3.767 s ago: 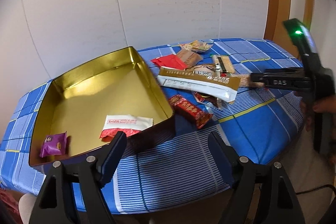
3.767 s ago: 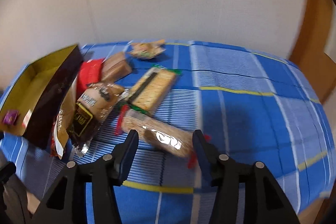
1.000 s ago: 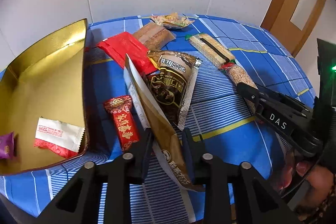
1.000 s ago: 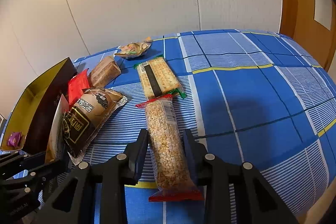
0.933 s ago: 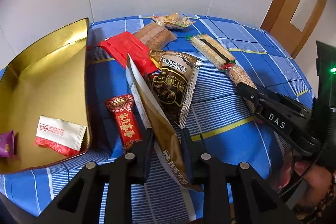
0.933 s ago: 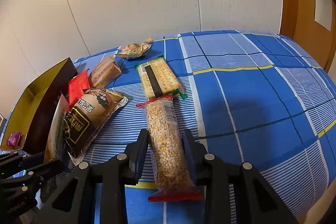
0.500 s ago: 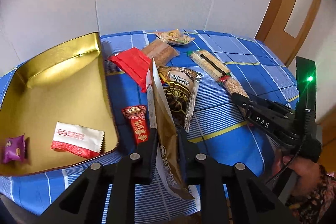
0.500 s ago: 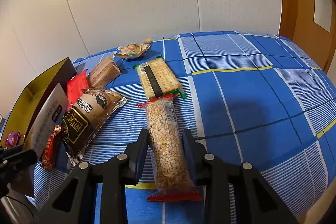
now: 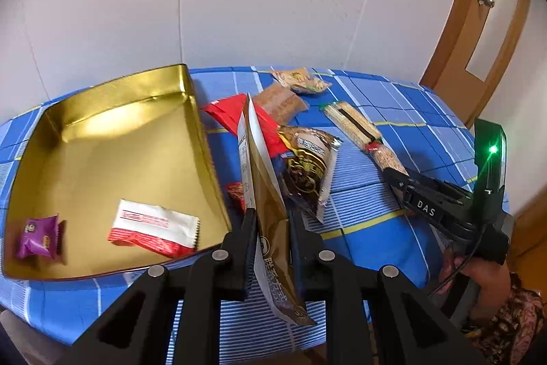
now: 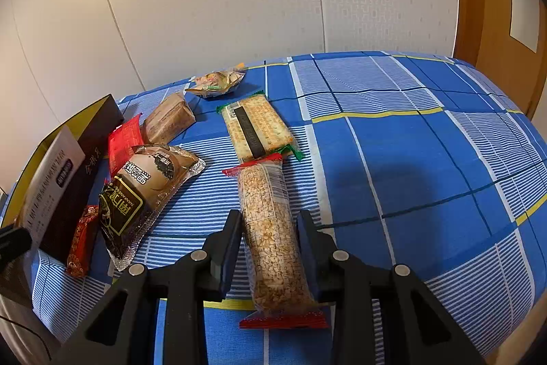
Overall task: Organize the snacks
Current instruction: 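Carry the white-and-gold bar into the gold tray and release it with the left gripper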
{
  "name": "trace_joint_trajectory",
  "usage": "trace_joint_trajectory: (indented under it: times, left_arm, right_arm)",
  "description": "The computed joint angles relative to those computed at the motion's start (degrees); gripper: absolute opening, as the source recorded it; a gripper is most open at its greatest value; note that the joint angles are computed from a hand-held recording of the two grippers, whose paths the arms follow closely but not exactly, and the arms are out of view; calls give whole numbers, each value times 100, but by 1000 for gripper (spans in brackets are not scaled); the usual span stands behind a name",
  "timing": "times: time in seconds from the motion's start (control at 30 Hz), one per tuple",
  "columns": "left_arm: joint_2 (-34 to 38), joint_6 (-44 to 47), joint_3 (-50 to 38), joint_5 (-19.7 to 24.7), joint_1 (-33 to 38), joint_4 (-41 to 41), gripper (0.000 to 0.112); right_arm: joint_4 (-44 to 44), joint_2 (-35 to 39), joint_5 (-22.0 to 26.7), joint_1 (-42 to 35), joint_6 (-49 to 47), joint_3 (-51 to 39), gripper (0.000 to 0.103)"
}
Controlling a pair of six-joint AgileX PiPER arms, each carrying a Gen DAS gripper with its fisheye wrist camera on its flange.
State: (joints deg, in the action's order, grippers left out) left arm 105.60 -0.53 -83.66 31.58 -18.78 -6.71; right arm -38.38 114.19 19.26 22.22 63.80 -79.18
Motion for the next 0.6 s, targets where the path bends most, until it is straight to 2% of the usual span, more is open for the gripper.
trace_joint_trajectory:
  times: [0.27,0.6]
  left_arm:
    - [-129,-80,39,-9,288,142,18]
    - [80,382,-295,336,977,-227,18]
  right_arm:
    - [23,11,21,4,-19,-23,33]
    - [-120,37,88,34,80,-51,33]
